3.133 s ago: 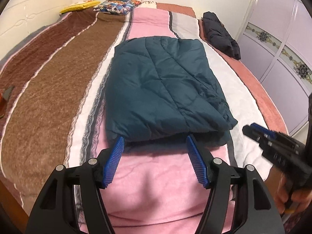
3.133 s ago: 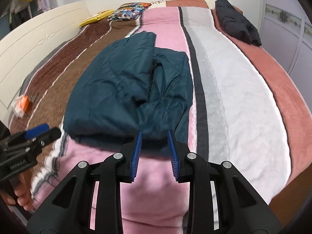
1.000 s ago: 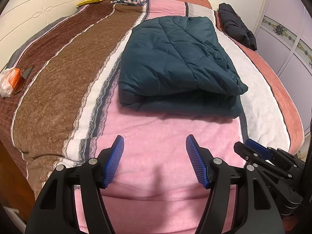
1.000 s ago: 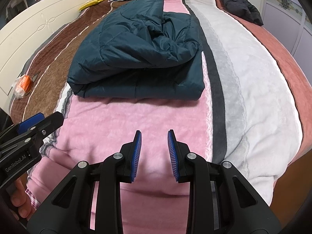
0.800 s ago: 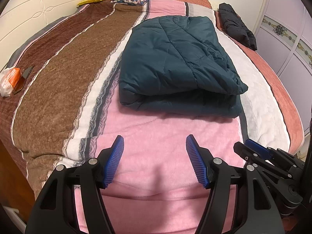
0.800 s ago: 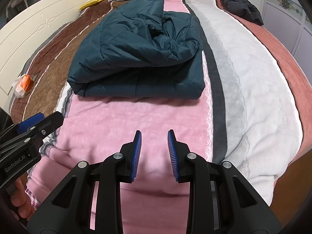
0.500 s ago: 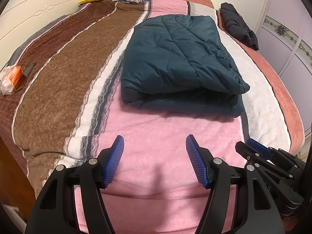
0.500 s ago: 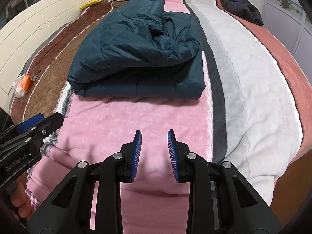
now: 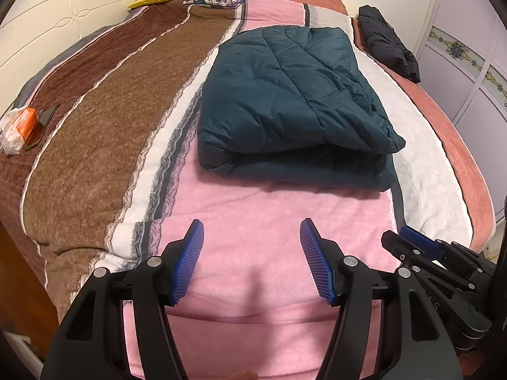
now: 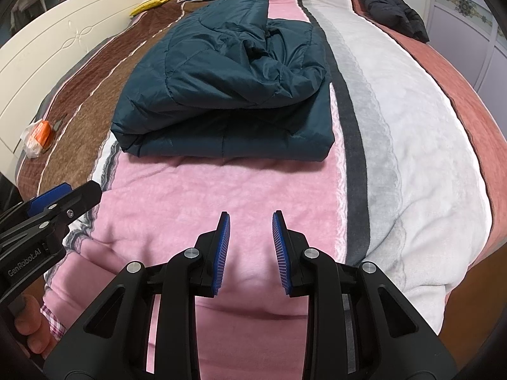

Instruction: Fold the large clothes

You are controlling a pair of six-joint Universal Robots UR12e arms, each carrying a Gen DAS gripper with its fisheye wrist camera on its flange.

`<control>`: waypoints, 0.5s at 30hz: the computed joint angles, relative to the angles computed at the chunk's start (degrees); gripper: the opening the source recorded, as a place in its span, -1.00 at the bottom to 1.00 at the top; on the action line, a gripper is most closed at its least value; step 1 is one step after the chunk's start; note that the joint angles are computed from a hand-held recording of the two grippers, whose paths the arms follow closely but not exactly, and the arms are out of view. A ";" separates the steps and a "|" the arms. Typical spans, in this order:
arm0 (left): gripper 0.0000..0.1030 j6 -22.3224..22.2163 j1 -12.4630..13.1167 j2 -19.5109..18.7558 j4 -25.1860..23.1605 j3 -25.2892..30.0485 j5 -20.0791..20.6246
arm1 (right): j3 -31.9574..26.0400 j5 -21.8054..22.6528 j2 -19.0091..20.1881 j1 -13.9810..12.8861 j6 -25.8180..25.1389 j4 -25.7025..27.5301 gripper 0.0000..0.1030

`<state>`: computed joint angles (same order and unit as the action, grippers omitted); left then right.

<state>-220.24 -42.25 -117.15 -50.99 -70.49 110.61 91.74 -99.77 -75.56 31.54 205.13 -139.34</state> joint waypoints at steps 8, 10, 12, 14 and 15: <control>0.18 0.07 -0.01 -0.06 0.04 0.03 0.03 | -0.03 -0.10 0.02 0.09 0.18 0.05 -0.45; 0.18 0.07 -0.01 -0.06 0.04 0.03 0.03 | -0.06 -0.11 0.05 0.09 0.18 0.04 -0.45; 0.17 0.05 -0.01 -0.07 0.00 0.05 0.01 | -0.05 -0.14 0.05 0.11 0.22 0.03 -0.45; 0.17 0.05 -0.01 -0.07 0.00 0.05 0.01 | -0.07 -0.13 0.06 0.10 0.23 0.03 -0.45; 0.17 0.05 -0.01 -0.07 0.00 0.05 0.01 | -0.08 -0.12 0.07 0.11 0.24 0.08 -0.45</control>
<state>-220.19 -42.26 -117.21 -50.99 -70.44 110.62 91.66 -99.88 -75.49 31.65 205.37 -139.26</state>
